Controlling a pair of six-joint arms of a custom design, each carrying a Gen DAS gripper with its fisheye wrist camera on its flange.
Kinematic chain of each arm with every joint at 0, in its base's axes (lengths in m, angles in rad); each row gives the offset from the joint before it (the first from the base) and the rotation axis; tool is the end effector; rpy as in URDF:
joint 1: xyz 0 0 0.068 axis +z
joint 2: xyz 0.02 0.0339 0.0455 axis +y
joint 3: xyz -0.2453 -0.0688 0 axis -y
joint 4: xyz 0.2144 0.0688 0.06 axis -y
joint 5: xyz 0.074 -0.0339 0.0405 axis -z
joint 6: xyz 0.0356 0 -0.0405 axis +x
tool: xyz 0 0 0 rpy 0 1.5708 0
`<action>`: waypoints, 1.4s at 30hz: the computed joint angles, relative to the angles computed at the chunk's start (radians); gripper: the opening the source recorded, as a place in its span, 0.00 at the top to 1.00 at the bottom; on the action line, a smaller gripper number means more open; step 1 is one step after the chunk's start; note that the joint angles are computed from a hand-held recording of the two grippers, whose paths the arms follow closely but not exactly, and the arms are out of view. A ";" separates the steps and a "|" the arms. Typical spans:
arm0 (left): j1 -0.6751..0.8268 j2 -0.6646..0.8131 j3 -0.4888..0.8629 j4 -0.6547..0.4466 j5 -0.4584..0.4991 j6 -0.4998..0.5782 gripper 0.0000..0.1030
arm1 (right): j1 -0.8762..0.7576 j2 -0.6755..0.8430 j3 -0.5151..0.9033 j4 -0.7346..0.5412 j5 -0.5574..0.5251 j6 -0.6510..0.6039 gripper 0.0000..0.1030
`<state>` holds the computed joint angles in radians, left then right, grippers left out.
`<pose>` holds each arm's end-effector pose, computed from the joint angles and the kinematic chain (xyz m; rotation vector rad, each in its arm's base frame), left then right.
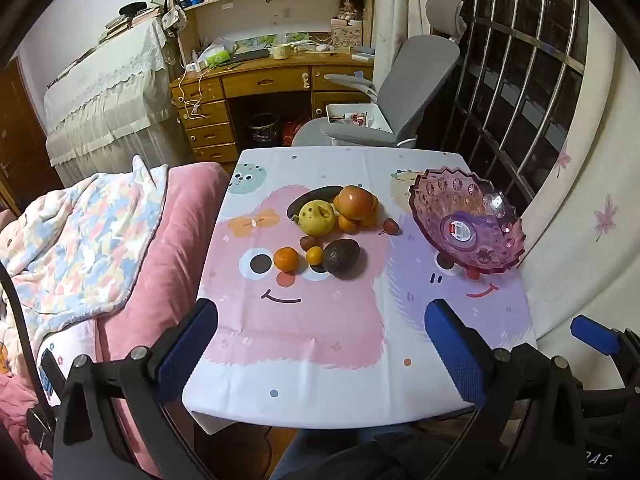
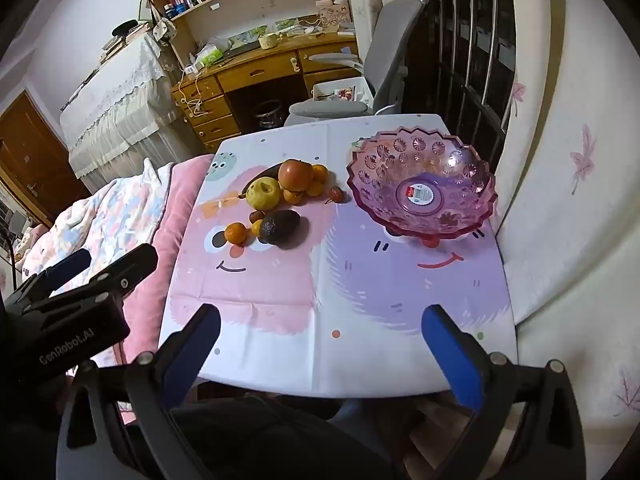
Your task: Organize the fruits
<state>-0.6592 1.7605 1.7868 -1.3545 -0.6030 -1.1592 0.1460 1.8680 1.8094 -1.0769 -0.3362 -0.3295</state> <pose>0.2525 -0.1701 0.3197 -0.7136 2.4100 0.2383 0.3493 0.0632 0.2978 -0.7215 2.5546 0.3945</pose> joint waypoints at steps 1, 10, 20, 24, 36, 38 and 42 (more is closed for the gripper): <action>0.000 -0.003 -0.004 0.002 0.000 -0.001 0.00 | 0.000 0.001 0.002 -0.002 -0.001 0.000 0.02; 0.002 0.007 0.011 -0.016 0.003 0.007 0.00 | 0.002 0.004 0.008 -0.004 0.002 0.005 0.02; -0.002 0.022 0.039 -0.032 0.006 0.001 0.00 | 0.008 0.000 0.001 0.003 0.005 0.010 0.02; 0.003 0.028 0.041 -0.023 0.007 0.005 0.00 | 0.019 -0.010 -0.006 0.005 0.012 0.020 0.02; 0.003 0.035 0.037 -0.009 0.011 0.008 0.00 | 0.011 0.017 0.016 0.003 0.021 0.018 0.02; 0.005 0.034 0.038 -0.011 0.012 0.008 0.00 | 0.026 0.003 -0.008 0.018 0.034 0.033 0.02; 0.006 0.039 0.042 -0.010 0.013 0.005 0.00 | 0.024 0.004 -0.010 0.021 0.033 0.030 0.02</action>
<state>-0.6536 1.7993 1.8288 -1.3649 -0.5904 -1.1538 0.1696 1.8722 1.7994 -1.0555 -0.3032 -0.2991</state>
